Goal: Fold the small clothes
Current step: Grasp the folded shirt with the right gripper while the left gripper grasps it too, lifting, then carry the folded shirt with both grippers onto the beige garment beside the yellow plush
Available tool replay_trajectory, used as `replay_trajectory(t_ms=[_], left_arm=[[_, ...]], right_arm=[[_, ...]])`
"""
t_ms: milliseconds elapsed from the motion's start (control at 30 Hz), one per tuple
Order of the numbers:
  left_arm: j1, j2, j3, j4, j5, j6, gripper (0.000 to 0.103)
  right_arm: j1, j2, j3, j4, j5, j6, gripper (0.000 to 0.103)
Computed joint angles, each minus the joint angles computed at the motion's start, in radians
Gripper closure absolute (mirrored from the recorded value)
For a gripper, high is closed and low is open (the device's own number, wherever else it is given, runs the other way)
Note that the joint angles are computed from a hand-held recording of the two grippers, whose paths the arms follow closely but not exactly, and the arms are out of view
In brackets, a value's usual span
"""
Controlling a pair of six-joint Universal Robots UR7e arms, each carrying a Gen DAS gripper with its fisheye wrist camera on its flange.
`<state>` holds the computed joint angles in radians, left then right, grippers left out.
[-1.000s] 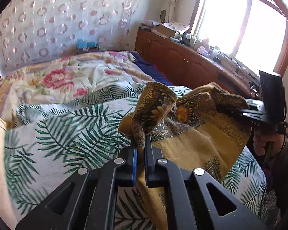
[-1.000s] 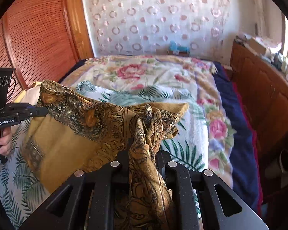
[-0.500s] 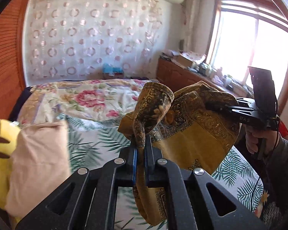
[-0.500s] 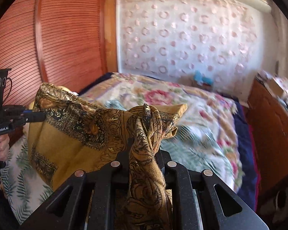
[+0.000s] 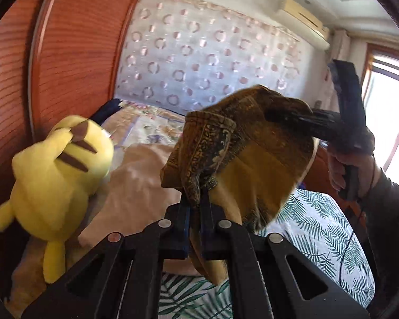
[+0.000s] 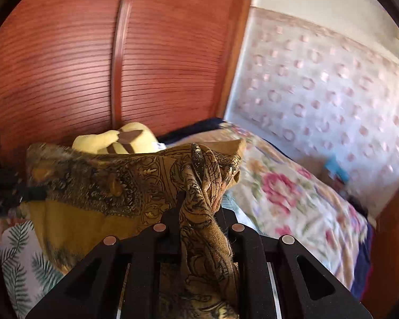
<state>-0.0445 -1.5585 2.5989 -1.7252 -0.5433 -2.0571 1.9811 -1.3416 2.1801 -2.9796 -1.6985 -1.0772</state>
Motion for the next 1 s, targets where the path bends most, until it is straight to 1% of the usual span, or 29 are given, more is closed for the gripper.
replay_trajectory(t_ms=[100, 167, 233, 300, 333, 400, 433, 467, 500, 567, 633, 700, 733, 767, 800, 833, 867, 933, 1000], left_arm=[[-0.021, -0.030, 0.023, 0.061, -0.031, -0.089, 0.097], [-0.039, -0.046, 0.026, 0.108, -0.056, -0.126, 0.097], [-0.037, -0.054, 0.033, 0.135, -0.082, -0.153, 0.097], [-0.029, -0.046, 0.041, 0.134, -0.111, -0.172, 0.097], [-0.051, -0.045, 0.042, 0.154, -0.136, -0.200, 0.097], [-0.052, -0.044, 0.047, 0.157, -0.149, -0.206, 0.096], [-0.056, -0.045, 0.050, 0.163, -0.154, -0.205, 0.096], [-0.063, -0.044, 0.047, 0.180, -0.164, -0.209, 0.092], [-0.065, -0.027, 0.037, 0.204, -0.172, -0.221, 0.090], [-0.080, -0.027, 0.035, 0.230, -0.181, -0.233, 0.085], [-0.082, -0.036, 0.042, 0.222, -0.182, -0.231, 0.080], [-0.084, -0.036, 0.038, 0.234, -0.185, -0.232, 0.072], [-0.087, -0.036, 0.034, 0.246, -0.184, -0.235, 0.065], [-0.092, -0.035, 0.030, 0.261, -0.183, -0.236, 0.060], [-0.092, -0.036, 0.026, 0.271, -0.182, -0.232, 0.059], [-0.090, -0.037, 0.021, 0.282, -0.183, -0.229, 0.051], [-0.090, -0.041, 0.018, 0.291, -0.185, -0.229, 0.039], [-0.101, -0.047, 0.014, 0.312, -0.182, -0.230, 0.023], [-0.103, -0.030, -0.003, 0.337, -0.189, -0.220, 0.021]], right_arm=[[0.036, 0.138, -0.074, -0.019, -0.010, -0.059, 0.087], [0.048, 0.202, -0.113, -0.022, -0.018, -0.072, 0.087], [0.057, 0.259, -0.151, -0.010, -0.026, -0.080, 0.087], [0.064, 0.329, -0.192, -0.021, -0.059, -0.049, 0.081], [0.071, 0.355, -0.209, -0.026, -0.084, -0.026, 0.079], [0.081, 0.416, -0.249, -0.059, -0.133, 0.018, 0.066], [0.085, 0.443, -0.263, -0.096, -0.164, 0.034, 0.063], [0.086, 0.462, -0.274, -0.128, -0.190, 0.046, 0.057], [0.082, 0.467, -0.279, -0.147, -0.187, 0.055, 0.051], [0.068, 0.453, -0.271, -0.184, -0.149, 0.067, 0.046], [0.056, 0.436, -0.262, -0.218, -0.107, 0.081, 0.039], [0.040, 0.404, -0.258, -0.196, -0.061, 0.114, 0.029], [0.030, 0.385, -0.248, -0.174, -0.040, 0.128, 0.028], [0.019, 0.369, -0.250, -0.124, -0.021, 0.135, 0.028], [0.007, 0.355, -0.243, -0.084, -0.014, 0.132, 0.028], [-0.006, 0.349, -0.245, -0.039, -0.016, 0.127, 0.028], [-0.015, 0.354, -0.248, -0.013, -0.026, 0.124, 0.028], [-0.031, 0.364, -0.245, -0.003, -0.047, 0.112, 0.028], [-0.044, 0.394, -0.269, 0.006, -0.069, 0.115, 0.028]])
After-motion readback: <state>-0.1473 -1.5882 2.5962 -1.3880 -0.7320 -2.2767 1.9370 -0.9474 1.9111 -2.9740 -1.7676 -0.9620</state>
